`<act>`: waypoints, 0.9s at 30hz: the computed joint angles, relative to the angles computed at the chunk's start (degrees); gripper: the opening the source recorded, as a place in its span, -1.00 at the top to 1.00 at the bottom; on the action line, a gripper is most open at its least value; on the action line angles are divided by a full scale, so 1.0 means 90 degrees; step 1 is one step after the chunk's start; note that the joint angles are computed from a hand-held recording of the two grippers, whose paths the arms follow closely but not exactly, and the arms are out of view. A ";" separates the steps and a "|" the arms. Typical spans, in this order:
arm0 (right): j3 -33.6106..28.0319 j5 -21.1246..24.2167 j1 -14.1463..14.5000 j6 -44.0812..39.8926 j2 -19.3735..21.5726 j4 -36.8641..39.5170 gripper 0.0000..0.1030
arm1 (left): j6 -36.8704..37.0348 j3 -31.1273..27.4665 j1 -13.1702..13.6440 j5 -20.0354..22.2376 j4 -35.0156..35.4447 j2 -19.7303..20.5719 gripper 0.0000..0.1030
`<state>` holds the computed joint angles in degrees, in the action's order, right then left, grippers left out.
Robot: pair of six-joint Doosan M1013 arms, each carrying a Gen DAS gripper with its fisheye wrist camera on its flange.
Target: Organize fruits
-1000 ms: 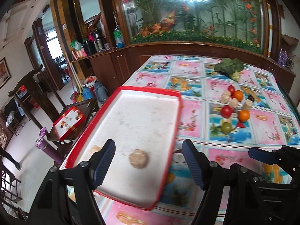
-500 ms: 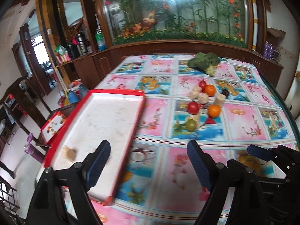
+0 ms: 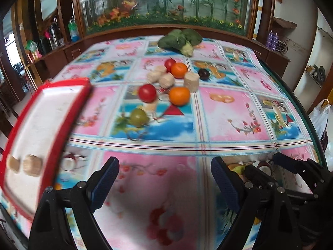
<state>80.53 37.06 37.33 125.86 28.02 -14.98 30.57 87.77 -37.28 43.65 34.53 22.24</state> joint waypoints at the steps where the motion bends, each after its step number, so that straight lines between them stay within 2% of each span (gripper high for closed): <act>1: 0.0010 0.0016 0.0012 0.0106 -0.0001 -0.0144 -0.35 | 0.0012 -0.0019 0.0013 -0.0038 -0.0070 0.0035 -0.78; 9: 0.0073 -0.0018 0.0074 0.0507 -0.0021 -0.0528 -0.38 | -0.0054 0.0068 0.0101 -0.0210 -0.0246 0.0063 -0.78; 13: 0.0063 0.0088 0.0101 0.0774 -0.0038 -0.0532 -0.41 | 0.0260 0.0113 0.0181 -0.0183 -0.0500 0.0056 -0.78; 15: 0.0135 0.0029 0.0113 0.0838 -0.0096 -0.0379 -0.44 | 0.0210 0.0193 0.0210 -0.0237 -0.0450 0.0016 -0.78; 18: 0.0107 0.0150 0.0195 0.1020 -0.0066 -0.0654 -0.51 | 0.0191 0.0203 0.0238 -0.0218 -0.0365 0.0024 -0.78; 23: -0.0070 0.0354 0.0254 0.1298 0.0066 -0.0985 -0.63 | 0.0498 0.0115 0.0245 -0.0132 -0.0355 0.0112 -1.00; 27: -0.0109 0.0417 0.0281 0.1430 0.0104 -0.1125 -0.75 | 0.0381 0.0134 0.0269 -0.0172 -0.0295 0.0113 -1.00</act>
<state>79.55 40.82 39.87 138.73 28.95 -25.10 33.99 88.98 -34.86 42.11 31.88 23.26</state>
